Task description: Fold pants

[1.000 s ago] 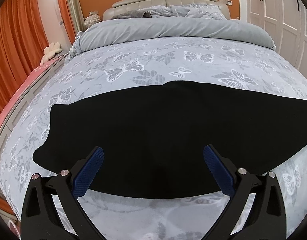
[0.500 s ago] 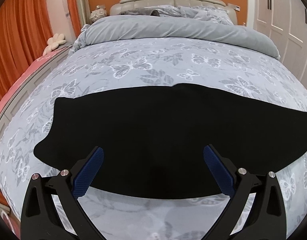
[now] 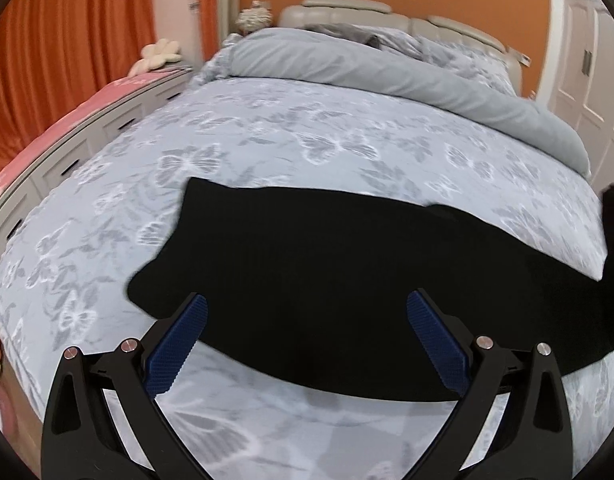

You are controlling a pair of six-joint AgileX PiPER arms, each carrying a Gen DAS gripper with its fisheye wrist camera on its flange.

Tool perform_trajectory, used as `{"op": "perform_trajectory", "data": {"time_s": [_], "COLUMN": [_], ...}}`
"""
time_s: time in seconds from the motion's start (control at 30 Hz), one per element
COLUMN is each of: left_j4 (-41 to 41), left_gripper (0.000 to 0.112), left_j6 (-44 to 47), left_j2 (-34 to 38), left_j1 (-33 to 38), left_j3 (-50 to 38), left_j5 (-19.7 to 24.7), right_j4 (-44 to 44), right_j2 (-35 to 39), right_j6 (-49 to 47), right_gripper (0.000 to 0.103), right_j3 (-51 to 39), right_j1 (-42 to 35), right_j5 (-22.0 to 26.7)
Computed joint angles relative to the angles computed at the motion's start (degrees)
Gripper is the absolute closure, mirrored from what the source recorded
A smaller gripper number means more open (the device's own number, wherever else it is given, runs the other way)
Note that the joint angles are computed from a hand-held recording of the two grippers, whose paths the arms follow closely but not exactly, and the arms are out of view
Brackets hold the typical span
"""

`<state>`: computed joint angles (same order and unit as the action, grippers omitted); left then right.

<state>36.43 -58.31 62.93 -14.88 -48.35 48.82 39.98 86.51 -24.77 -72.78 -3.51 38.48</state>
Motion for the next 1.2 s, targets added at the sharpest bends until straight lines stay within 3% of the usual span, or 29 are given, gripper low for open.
{"op": "perform_trajectory", "data": {"time_s": [0.1,0.27,0.47,0.63,0.7,0.8,0.87,0.93,1.03,1.17,1.2], "left_j4": [-7.4,-26.9,-42.6,-49.7,-50.2,-52.4,-58.3,-65.6,-70.1,-75.4,-74.3], "left_gripper": [0.014,0.014,0.014,0.014,0.014,0.014,0.014,0.014,0.014,0.014,0.014], "left_j6": [9.6,33.7,53.3,60.1,60.4,62.1,66.6,71.0,71.1,70.4,68.0], "left_j2": [-3.1,-6.1,-5.8,-4.8,-4.0,-1.3,2.1,6.8,11.5,18.4,18.5], "left_j1": [10.0,31.7,47.9,53.0,53.0,53.4,56.5,61.3,64.3,64.9,63.6], "left_j3": [0.9,2.1,2.0,1.6,1.4,1.1,0.5,-0.2,-0.8,-1.3,-0.9], "left_j5": [-2.8,-6.7,-5.9,-4.6,-4.3,-3.5,-1.4,1.0,1.5,1.4,-0.5], "right_j4": [-10.1,-26.0,-34.4,-40.0,-39.5,-45.4,-45.8,-38.8,-37.3,-37.7,-36.8], "right_j2": [3.7,9.9,12.6,8.6,9.7,13.0,12.2,9.7,4.4,-1.6,-2.9], "right_j6": [8.6,21.6,28.3,32.2,30.5,34.1,34.0,28.0,27.1,27.5,26.7], "right_gripper": [0.088,0.088,0.087,0.087,0.087,0.085,0.077,0.059,0.046,0.039,0.039], "right_j3": [-0.1,0.4,2.5,4.5,3.6,3.5,3.0,3.2,5.8,8.8,9.6], "right_j1": [12.4,26.0,29.6,32.4,33.4,35.1,35.5,34.3,33.1,29.6,28.1], "right_j5": [-3.0,-5.2,-8.6,-10.7,-9.7,-9.7,-8.4,-7.1,-6.7,-4.8,-4.1]}}
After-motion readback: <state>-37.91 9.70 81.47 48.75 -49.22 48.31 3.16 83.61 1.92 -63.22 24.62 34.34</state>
